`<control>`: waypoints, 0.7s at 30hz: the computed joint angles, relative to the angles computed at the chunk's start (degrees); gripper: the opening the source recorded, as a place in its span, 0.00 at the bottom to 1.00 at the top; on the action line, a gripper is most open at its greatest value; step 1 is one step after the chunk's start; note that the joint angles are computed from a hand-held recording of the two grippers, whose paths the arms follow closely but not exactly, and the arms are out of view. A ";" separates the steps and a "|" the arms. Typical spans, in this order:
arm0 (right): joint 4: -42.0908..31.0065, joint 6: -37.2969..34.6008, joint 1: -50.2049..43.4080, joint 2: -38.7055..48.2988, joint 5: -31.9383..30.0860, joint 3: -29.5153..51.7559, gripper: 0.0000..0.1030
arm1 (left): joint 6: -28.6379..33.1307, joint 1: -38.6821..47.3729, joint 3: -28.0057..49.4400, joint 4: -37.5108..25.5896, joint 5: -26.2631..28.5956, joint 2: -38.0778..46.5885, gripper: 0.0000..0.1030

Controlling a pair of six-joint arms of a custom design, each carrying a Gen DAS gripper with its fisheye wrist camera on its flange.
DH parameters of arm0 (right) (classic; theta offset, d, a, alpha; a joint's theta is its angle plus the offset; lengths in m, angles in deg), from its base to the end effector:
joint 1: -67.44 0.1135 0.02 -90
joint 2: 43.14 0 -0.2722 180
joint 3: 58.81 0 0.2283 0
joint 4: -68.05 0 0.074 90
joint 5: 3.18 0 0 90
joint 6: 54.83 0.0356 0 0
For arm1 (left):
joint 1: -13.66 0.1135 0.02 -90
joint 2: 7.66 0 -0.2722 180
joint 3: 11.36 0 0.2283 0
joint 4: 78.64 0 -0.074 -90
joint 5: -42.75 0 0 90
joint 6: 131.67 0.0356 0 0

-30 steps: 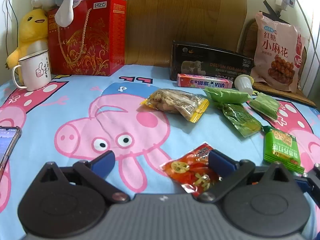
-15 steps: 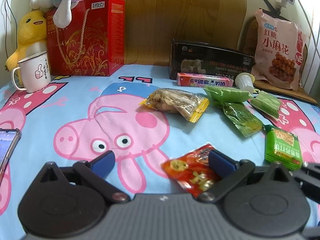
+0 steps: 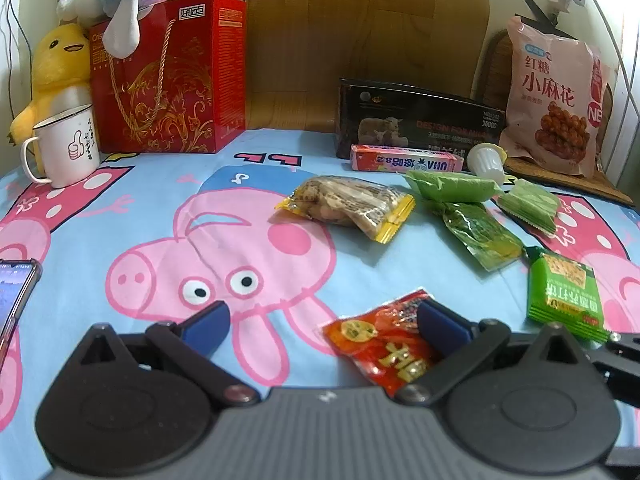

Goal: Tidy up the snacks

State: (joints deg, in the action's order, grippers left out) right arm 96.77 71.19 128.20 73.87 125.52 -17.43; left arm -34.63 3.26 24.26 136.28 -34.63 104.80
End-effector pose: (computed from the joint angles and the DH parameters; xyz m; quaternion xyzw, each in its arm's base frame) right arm 0.1512 0.2246 0.0605 -0.0691 0.8833 0.0544 0.4605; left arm 0.2513 -0.0540 0.0701 0.1819 0.8904 -0.1122 0.4018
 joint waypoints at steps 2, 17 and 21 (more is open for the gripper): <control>0.10 0.13 0.05 0.06 0.13 -0.10 0.25 | 0.07 -0.11 0.05 -0.04 -0.15 0.03 1.00; -2.24 0.03 1.26 -0.38 1.56 0.33 0.25 | 5.37 12.10 3.98 -12.76 19.29 -2.85 0.53; -0.40 -1.72 0.19 -0.13 0.08 -0.10 0.24 | 11.49 18.59 15.84 -37.73 34.17 -1.10 0.50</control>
